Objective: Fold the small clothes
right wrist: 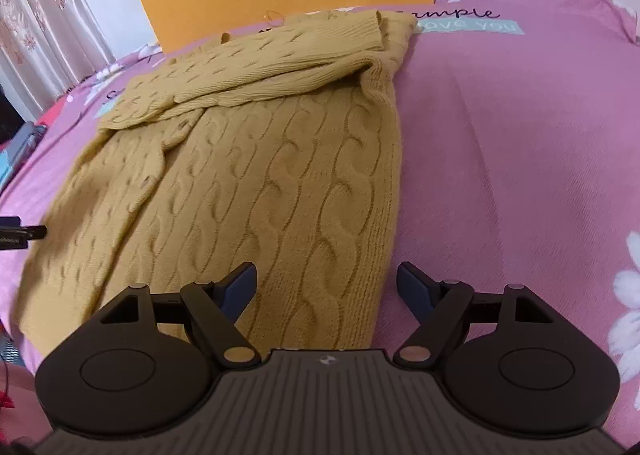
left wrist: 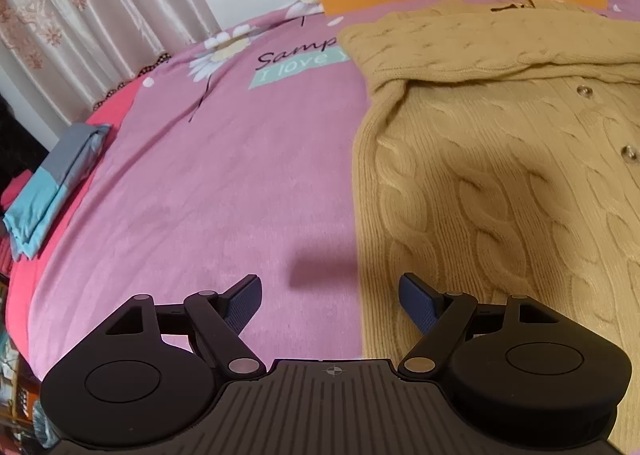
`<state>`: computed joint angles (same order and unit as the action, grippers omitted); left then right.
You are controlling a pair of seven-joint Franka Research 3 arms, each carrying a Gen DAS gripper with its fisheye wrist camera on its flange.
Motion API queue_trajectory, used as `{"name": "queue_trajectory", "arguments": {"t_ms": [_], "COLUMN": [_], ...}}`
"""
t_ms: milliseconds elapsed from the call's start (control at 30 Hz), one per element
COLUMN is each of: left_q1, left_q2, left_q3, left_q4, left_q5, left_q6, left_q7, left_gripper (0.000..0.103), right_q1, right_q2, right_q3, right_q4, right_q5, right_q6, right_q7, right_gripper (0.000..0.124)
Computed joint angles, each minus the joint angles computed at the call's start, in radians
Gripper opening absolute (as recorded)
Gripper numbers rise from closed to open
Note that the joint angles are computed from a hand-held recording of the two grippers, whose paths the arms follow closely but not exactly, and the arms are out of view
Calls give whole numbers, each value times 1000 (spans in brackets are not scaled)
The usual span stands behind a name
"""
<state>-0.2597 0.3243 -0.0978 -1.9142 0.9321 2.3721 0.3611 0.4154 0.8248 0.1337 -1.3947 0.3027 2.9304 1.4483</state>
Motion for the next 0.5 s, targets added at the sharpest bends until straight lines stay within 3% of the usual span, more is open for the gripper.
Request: {"name": "queue_trajectory", "arguments": {"t_ms": [333,433,500], "left_q1": [28,57,98], "left_q2": [-38,-68,-96], "left_q3": [-15,-21,-34], "left_q4": [-51,-102,-158], "left_q5": [-87,-143,-235], "left_q6": [46,126,233], "left_q7": [46,67,124], "left_gripper": [103,103,103], "right_q1": [-101,-132,-151], "right_q2": [-47,-53,-57], "right_q3": [130,166,187], "right_q4": [-83,-96,-102], "right_q5": [93,141,177], "right_q6": [-2,-11,-18], "right_q7": [-165,-214,-245], "right_gripper": [82,82,82]}}
